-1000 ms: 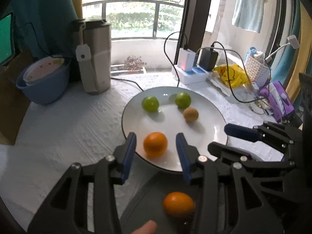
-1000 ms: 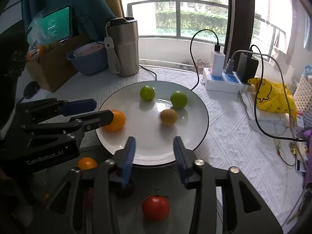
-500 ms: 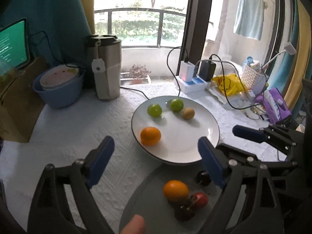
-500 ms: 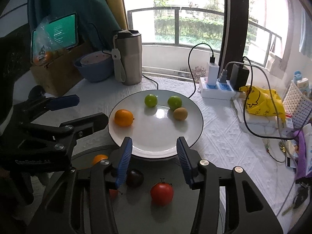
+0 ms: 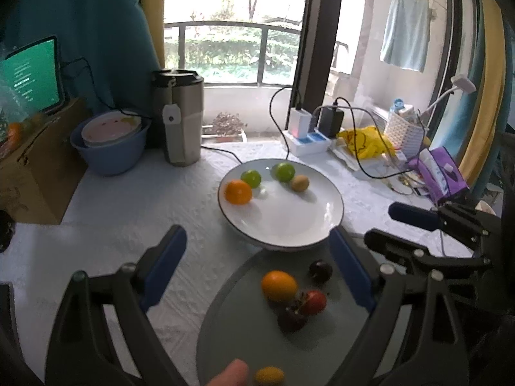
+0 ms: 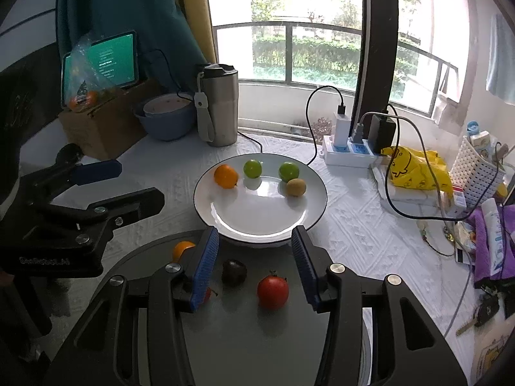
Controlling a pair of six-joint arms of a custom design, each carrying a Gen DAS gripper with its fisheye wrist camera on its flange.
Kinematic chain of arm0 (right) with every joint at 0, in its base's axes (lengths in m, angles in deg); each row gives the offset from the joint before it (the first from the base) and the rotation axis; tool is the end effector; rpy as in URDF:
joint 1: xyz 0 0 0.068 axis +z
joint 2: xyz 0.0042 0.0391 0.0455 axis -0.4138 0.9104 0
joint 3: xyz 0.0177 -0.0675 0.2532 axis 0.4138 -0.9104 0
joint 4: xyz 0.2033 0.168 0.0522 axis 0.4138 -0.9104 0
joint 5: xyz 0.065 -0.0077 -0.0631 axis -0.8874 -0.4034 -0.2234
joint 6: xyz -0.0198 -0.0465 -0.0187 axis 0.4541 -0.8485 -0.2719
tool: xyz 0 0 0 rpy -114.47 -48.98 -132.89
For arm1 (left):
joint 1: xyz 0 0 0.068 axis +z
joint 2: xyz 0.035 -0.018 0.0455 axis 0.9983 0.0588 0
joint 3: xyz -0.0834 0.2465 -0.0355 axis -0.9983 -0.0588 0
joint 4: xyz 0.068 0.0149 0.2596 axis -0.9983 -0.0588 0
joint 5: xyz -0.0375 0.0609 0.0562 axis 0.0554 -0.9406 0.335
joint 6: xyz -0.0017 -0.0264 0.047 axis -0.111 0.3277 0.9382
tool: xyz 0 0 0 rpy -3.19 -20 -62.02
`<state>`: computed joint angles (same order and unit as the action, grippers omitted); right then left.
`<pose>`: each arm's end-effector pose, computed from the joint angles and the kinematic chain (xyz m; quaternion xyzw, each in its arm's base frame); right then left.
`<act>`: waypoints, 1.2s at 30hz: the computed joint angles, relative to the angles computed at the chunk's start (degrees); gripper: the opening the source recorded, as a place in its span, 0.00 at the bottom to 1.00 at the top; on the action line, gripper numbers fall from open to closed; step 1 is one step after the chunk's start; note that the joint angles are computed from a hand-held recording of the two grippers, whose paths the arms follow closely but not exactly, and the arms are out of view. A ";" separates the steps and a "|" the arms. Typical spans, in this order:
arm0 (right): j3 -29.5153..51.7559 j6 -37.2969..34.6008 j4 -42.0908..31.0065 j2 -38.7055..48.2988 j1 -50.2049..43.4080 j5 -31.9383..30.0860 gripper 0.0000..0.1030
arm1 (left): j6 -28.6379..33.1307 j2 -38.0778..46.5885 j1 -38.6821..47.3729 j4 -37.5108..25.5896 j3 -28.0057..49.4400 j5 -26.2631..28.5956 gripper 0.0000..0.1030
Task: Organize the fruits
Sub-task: 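Move both open tools back over the remaining fruits on the tray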
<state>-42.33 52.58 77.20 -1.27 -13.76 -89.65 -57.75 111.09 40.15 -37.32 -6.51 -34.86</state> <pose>0.3034 0.0671 0.1676 -0.2369 0.8713 0.1189 0.4130 0.2787 -0.2679 0.1751 -0.0041 0.8996 -0.0592 0.4328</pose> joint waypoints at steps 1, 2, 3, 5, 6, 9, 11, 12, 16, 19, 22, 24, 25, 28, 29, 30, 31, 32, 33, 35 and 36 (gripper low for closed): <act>-0.46 0.08 0.00 -0.57 0.08 0.11 0.48 | -0.21 -0.42 -0.34 -0.10 -0.40 -0.24 0.88; -1.02 0.11 -0.14 -1.39 0.07 0.14 0.48 | -0.45 -0.90 -0.69 -0.17 -0.84 -0.49 0.88; -1.41 0.16 -0.21 -1.93 0.13 0.23 0.48 | -0.56 -1.34 -0.89 -0.16 -1.26 -0.65 0.88; -2.33 0.28 -0.36 -3.23 0.22 0.37 0.48 | -0.88 -2.25 -1.55 -0.11 -2.18 -1.26 0.88; -2.73 0.37 -0.40 -3.76 0.32 0.47 0.48 | -1.08 -2.76 -1.88 -0.05 -2.74 -1.56 0.88; -3.91 0.50 -0.53 -5.27 0.41 0.62 0.48 | -1.69 -3.63 -2.61 -0.19 -3.77 -2.23 0.88; -4.37 0.54 -0.70 -5.94 0.47 0.69 0.48 | -2.17 -4.01 -3.06 -0.32 -4.43 -2.55 0.88; -4.94 0.52 -0.75 -6.61 0.51 0.79 0.48 | -2.47 -4.15 -3.31 -0.53 -4.69 -2.67 0.88; -7.08 0.79 -1.05 -9.06 0.75 1.08 0.48 | -4.10 -5.37 -4.68 -1.26 -6.60 -3.53 0.88; -8.37 0.79 -1.41 -10.34 0.72 1.17 0.48 | -5.51 -6.22 -5.51 -1.89 -8.04 -3.88 0.88; -9.89 0.88 -1.71 -11.83 0.99 1.38 0.48 | -7.27 -7.28 -6.71 -2.43 -10.00 -4.58 0.88; -10.76 1.01 -1.86 -12.78 1.36 1.67 0.48 | -8.17 -7.69 -7.35 -2.53 -11.06 -4.81 0.88; -11.25 1.12 -1.93 -13.25 1.63 1.86 0.48 | -8.72 -7.88 -7.74 -2.66 -11.65 -4.96 0.88; -12.52 1.30 -2.18 -14.35 2.15 2.28 0.48 | -10.22 -8.42 -8.84 -2.84 -13.18 -5.36 0.88; -13.00 1.41 -2.25 -14.70 2.43 2.50 0.48 | -10.84 -8.59 -9.25 -2.84 -13.75 -5.57 0.88; -13.46 1.57 -2.26 -15.04 2.74 2.76 0.48 | -11.46 -8.87 -9.62 -2.80 -14.46 -5.76 0.88; -13.85 1.58 -2.33 -15.32 2.89 2.89 0.48 | -12.23 -9.07 -9.98 -2.80 -15.21 -5.89 0.88; -14.33 1.72 -2.29 -15.50 3.28 3.19 0.48 | -12.68 -9.19 -10.14 -2.67 -15.82 -5.88 0.88; -14.70 1.88 -2.28 -15.61 3.67 3.45 0.48 | -13.57 -9.32 -10.43 -2.62 -16.71 -5.92 0.88; -15.27 2.24 -2.17 -15.59 4.66 4.13 0.48 | -14.76 -9.66 -10.78 -2.38 -18.18 -5.77 0.88; -15.59 2.52 -2.12 -15.61 5.33 4.51 0.48 | -15.46 -9.99 -11.11 -2.06 -19.20 -5.92 0.88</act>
<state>-57.93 55.10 75.09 -16.88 -8.44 -85.13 -73.21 101.10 29.04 -39.38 -25.72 -40.78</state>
